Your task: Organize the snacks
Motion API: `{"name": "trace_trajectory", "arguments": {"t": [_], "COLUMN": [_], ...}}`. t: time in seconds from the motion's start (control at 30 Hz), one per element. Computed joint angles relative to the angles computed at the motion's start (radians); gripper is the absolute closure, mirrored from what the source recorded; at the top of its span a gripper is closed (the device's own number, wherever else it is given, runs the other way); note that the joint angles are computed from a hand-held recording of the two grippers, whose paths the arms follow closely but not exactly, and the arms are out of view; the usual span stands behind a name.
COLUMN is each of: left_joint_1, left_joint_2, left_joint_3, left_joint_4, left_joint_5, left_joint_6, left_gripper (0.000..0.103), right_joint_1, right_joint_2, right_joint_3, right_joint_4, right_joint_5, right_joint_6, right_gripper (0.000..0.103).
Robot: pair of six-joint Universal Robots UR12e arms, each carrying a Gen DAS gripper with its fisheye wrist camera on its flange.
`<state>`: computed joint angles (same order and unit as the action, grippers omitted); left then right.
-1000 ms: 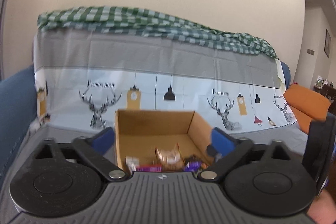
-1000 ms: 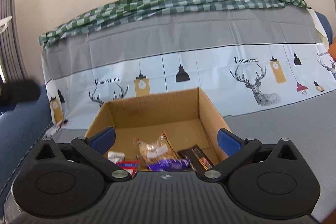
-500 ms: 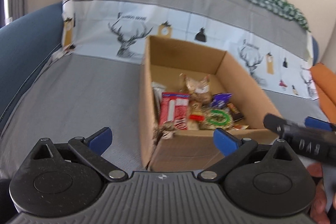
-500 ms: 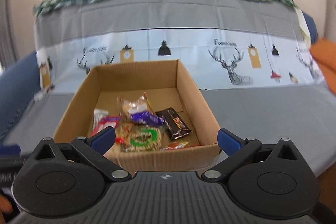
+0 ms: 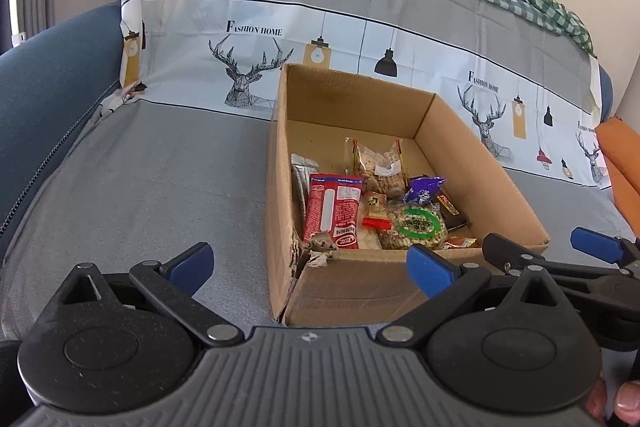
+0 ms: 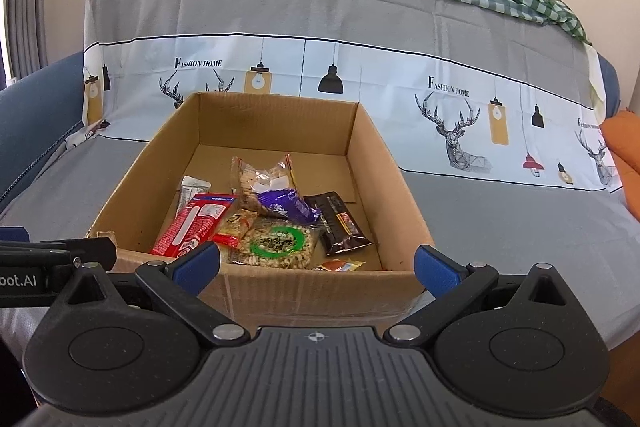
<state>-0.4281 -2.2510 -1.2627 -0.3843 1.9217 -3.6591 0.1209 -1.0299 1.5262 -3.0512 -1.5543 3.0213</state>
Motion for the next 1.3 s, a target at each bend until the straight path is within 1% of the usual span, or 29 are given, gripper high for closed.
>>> {"name": "trace_trajectory", "arguments": {"t": [0.1, 0.4, 0.7, 1.3], "left_joint_1": [-0.003, -0.007, -0.010, -0.007], "left_joint_2": [-0.001, -0.002, -0.006, -0.007], "left_joint_3": [0.001, 0.003, 0.010, 0.013], "left_joint_4": [0.006, 0.018, 0.014, 0.002], "left_joint_5": [0.014, 0.024, 0.022, 0.014], "left_joint_6": [0.001, 0.015, 0.028, 0.027], "left_gripper": [0.001, 0.001, 0.001, 0.001], "right_joint_1": [-0.001, -0.004, -0.007, -0.006], "right_joint_2": [0.000, -0.001, -0.001, 0.003], "right_joint_3": [-0.001, -0.006, -0.008, -0.012], "right_joint_4": [0.001, 0.011, 0.020, 0.027], "right_joint_5": [0.005, 0.013, 0.015, 0.018], "right_joint_6": [0.005, 0.027, 0.048, 0.052], "right_gripper": [0.001, 0.001, 0.001, 0.001]}}
